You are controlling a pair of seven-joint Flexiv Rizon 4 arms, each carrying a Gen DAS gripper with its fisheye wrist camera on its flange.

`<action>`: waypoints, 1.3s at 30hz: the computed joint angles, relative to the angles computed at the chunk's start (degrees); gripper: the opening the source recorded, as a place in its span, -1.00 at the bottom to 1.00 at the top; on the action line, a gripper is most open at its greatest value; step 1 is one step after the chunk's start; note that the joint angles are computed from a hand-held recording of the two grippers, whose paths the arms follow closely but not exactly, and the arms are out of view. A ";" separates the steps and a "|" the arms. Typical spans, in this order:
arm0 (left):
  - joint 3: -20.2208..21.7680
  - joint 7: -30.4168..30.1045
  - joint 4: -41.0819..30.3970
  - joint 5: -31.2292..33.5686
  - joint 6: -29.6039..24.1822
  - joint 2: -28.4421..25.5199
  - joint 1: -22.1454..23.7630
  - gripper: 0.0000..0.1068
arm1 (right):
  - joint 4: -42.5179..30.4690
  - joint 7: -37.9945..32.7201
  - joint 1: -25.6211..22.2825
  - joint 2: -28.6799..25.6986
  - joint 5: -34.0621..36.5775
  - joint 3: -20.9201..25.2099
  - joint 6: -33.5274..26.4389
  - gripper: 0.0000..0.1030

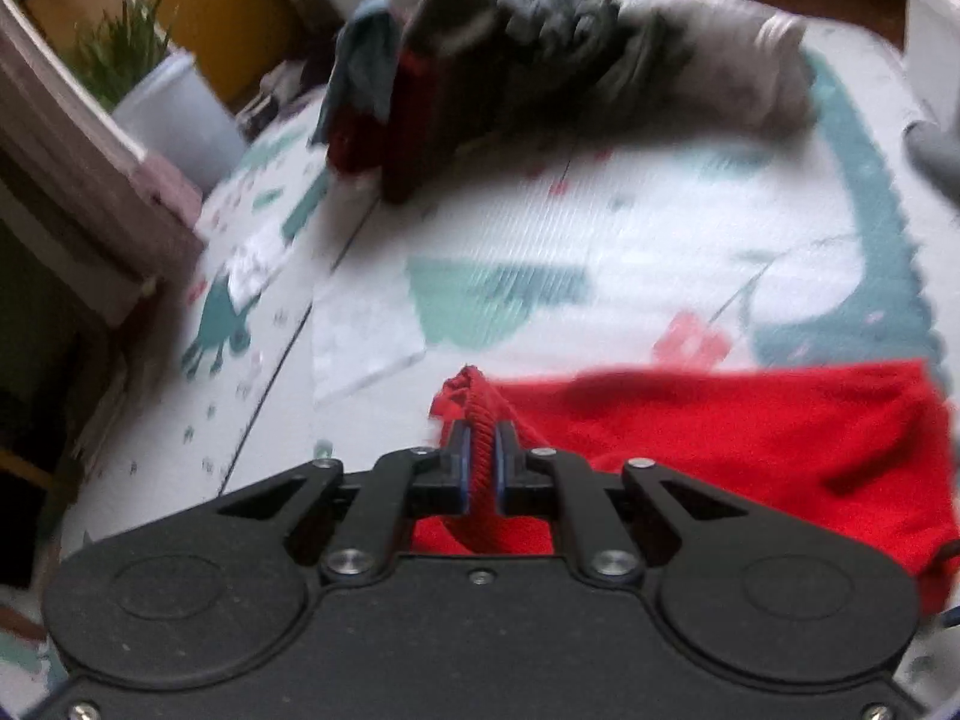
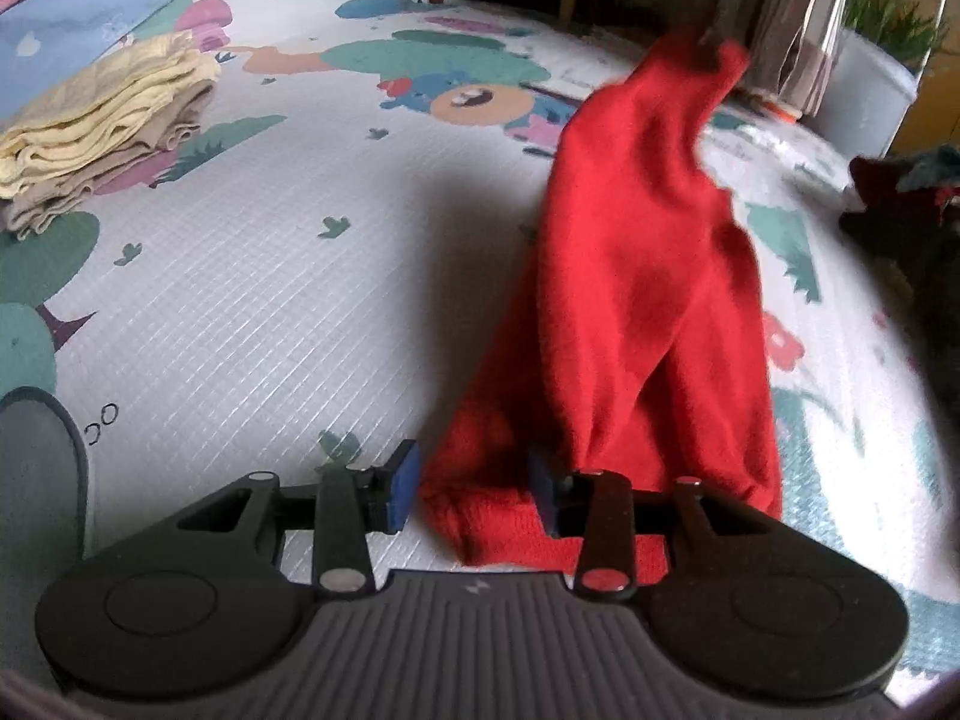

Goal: Fold clothes

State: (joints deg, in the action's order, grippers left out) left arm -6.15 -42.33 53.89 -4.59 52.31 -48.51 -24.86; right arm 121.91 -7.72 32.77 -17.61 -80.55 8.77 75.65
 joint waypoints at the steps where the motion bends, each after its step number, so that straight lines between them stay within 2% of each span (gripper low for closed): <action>1: 0.23 -1.33 -0.15 -0.35 0.23 -0.57 0.04 -0.90 | -0.07 -0.72 -0.03 -0.23 0.80 0.17 0.02 -0.20; 3: -0.71 -2.82 -0.64 -2.02 0.35 -1.77 0.62 -0.90 | -0.18 -2.74 0.06 -0.74 3.25 0.48 0.17 -0.17; 5: -0.31 -4.32 -1.89 -2.33 0.11 -2.92 0.53 -0.90 | -0.27 -7.80 0.14 -1.50 9.11 1.57 0.68 -0.06; 8: 0.45 -8.42 -3.42 -3.06 -0.41 -4.37 0.61 -0.90 | -0.15 -12.03 1.52 -1.56 12.70 1.35 1.18 -0.02; 9: 0.45 -9.97 -3.59 -3.50 -0.12 -4.63 0.83 -0.90 | 0.12 -11.61 2.25 -1.23 11.80 0.47 1.85 -0.02; 12: -0.78 -11.18 -2.66 -4.54 0.43 -4.28 1.65 -0.90 | 0.65 -6.12 3.59 0.06 3.26 -2.46 3.75 -0.08; 15: -2.30 -9.62 -0.73 -5.33 1.59 -2.95 2.41 -0.90 | 0.34 5.65 1.94 1.71 -9.47 -3.34 3.26 -0.08; 16: -3.03 -8.88 0.18 -5.87 2.16 -2.37 2.77 -0.90 | 0.30 7.68 1.25 2.05 -11.16 -3.00 2.16 -0.07; 17: -3.49 -8.42 0.75 -6.32 2.79 -1.98 2.93 -0.90 | 0.05 7.84 0.61 1.96 -11.99 -2.60 1.32 -0.07; 20: -3.82 -7.61 0.58 -7.00 3.50 -1.85 2.65 -0.90 | -2.14 7.41 -2.57 0.10 -16.73 -1.54 5.00 -0.07; 21: -3.69 -7.55 0.03 -7.03 3.45 -2.13 2.39 -0.90 | -2.73 5.46 -3.27 -0.68 -16.16 -0.89 6.14 -0.07; 23: -3.63 -7.37 -0.92 -7.16 3.42 -2.64 2.00 -0.90 | -2.89 -2.72 -3.06 -1.83 -9.50 0.90 5.82 -0.07; 27: -3.86 -6.75 -2.24 -7.59 3.55 -3.35 1.56 -0.90 | -2.78 -18.47 -0.52 -3.45 8.97 3.94 1.90 0.02; 29: -3.83 -6.63 -2.54 -7.71 3.74 -3.50 1.39 -0.90 | -2.80 -23.75 1.19 -3.64 11.61 4.02 -0.20 0.17; 34: -1.15 -9.27 -5.10 -5.98 4.06 -4.83 0.09 -0.90 | -3.20 -27.58 4.74 -3.58 18.69 2.82 -3.11 0.22; 39: 0.79 -11.21 -9.47 -3.58 2.20 -7.28 -0.62 -0.90 | -2.31 -26.32 7.47 -2.65 18.76 0.34 -3.48 0.22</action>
State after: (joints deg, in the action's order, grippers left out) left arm -5.36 -53.54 44.42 -8.17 54.51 -55.79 -25.48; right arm 119.60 -34.04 40.24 -20.26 -61.79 9.11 72.17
